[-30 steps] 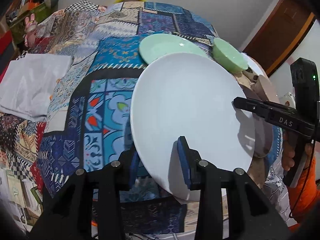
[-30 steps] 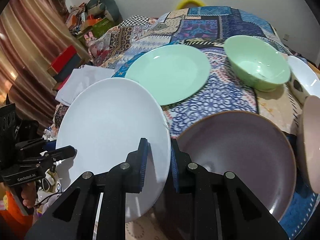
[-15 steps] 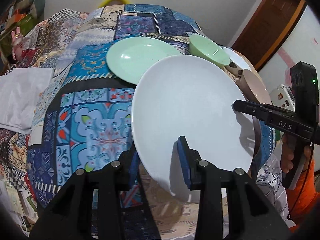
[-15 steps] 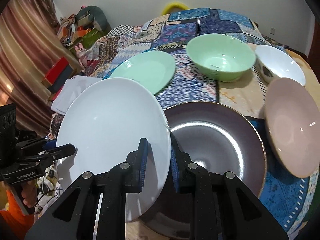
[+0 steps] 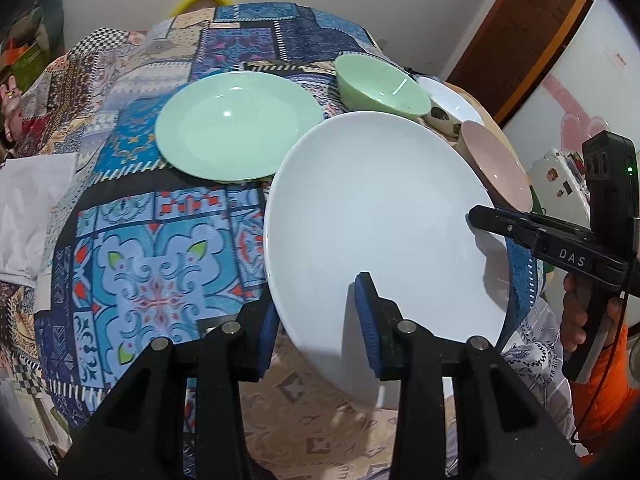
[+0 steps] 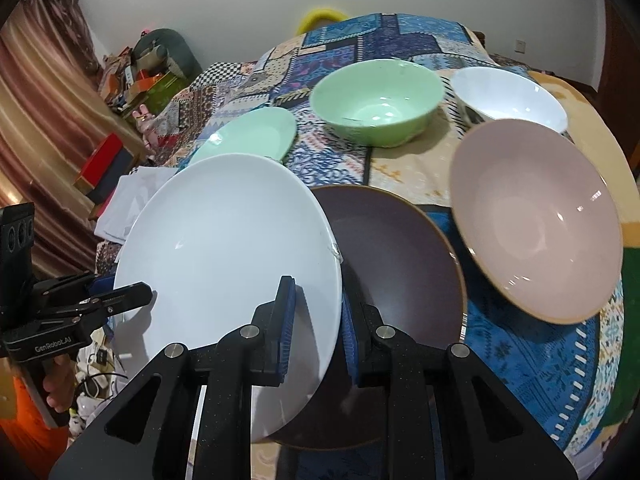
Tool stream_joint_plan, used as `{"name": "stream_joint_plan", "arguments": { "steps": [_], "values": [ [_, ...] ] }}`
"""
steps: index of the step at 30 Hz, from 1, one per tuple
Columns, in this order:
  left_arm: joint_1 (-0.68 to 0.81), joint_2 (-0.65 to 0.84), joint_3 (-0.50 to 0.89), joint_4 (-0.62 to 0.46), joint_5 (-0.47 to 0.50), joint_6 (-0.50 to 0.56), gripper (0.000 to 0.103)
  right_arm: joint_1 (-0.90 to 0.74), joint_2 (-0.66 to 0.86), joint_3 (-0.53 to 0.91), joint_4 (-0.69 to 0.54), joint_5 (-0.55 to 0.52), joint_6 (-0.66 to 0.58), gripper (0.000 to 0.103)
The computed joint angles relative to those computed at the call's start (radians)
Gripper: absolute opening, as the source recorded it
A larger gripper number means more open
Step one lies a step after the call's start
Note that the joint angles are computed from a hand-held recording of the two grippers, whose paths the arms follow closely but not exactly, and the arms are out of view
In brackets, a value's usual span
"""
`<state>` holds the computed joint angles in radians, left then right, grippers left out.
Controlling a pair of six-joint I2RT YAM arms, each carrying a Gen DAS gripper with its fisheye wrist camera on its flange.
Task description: Organize plates and bowls
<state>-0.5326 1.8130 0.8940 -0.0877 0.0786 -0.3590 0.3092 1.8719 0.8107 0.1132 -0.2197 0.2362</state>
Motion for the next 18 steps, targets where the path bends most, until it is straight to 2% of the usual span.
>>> {"name": "stream_joint_plan", "arguments": {
  "steps": [18],
  "values": [
    [-0.042, 0.19, 0.185, -0.055, 0.006, 0.011, 0.037, -0.093, 0.005, -0.064, 0.034, -0.047, 0.01, 0.02]
  ]
}}
